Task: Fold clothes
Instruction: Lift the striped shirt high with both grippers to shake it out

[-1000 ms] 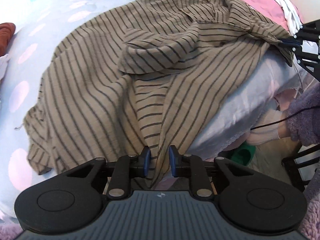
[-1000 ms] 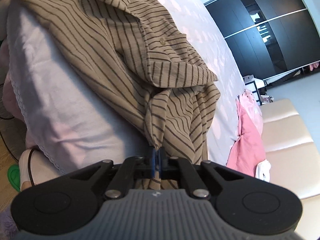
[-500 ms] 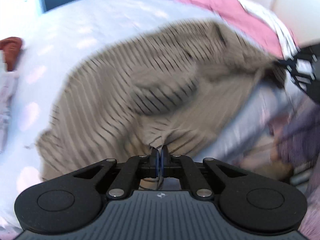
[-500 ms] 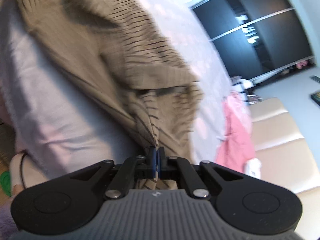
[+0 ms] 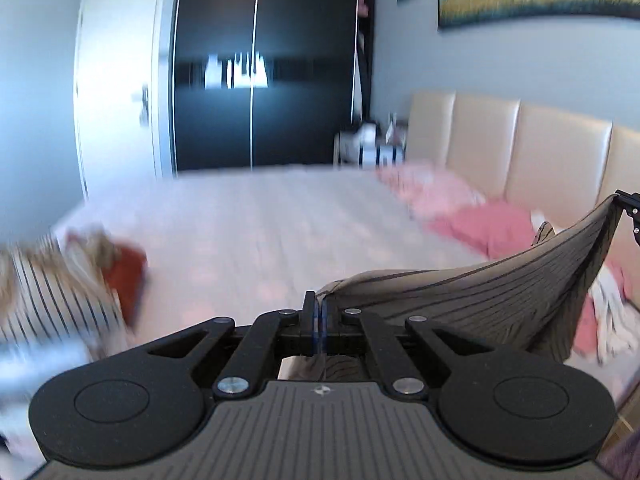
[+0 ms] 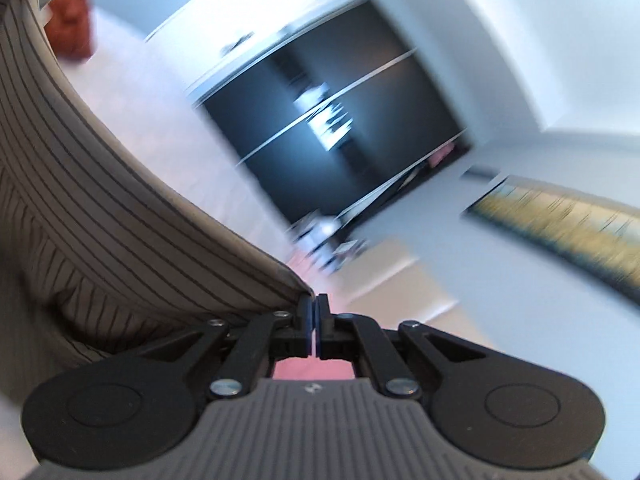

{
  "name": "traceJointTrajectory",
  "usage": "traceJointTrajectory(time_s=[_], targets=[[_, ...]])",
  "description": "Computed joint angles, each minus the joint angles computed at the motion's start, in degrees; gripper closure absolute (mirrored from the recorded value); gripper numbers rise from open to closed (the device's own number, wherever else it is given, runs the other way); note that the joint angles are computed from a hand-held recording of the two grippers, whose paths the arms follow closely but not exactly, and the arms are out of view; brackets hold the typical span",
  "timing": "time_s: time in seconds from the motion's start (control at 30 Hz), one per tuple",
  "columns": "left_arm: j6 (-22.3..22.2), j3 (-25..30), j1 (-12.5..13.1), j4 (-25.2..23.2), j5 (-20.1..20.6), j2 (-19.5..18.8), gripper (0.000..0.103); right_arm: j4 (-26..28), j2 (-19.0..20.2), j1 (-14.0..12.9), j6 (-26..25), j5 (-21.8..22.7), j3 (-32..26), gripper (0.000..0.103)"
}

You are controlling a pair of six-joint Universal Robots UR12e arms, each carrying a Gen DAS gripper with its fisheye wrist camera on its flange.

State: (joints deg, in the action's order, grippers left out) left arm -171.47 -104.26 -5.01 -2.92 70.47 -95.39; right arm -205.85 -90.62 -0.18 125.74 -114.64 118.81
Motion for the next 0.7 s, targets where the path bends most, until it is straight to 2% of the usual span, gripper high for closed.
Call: traceJointTrajectory(time_s=[0.17, 0.33, 0.43, 0.5, 0.7], targets=[[0.0, 4.4, 0.1, 8.6, 1.4, 1.2, 0.103, -3.1, -1.0, 0.8, -0.3, -0.3, -7.0, 0.102], [-0.9, 7.4, -0.3, 17.1, 3.2, 3.1, 0.103, -8.7, -1.7, 2.9, -5.8, -1.0, -12.6, 0.102], [-3.7, 8.2, 0.3, 22.4, 2.9, 4.6, 0.103, -10.4, -3.0, 3.9, -7.0, -1.0, -14.7, 0.102], [-4.6, 9.4, 0.8, 24.0, 2.0, 5.2, 0.103, -10.8, -3.9, 4.4, -6.2, -1.5, -15.5, 0.102], [-2.0, 9.2, 0.4, 26.2, 3.6, 7.6, 0.103, -13.0, -6.2, 6.1, -7.4, -1.3, -14.5, 0.102]])
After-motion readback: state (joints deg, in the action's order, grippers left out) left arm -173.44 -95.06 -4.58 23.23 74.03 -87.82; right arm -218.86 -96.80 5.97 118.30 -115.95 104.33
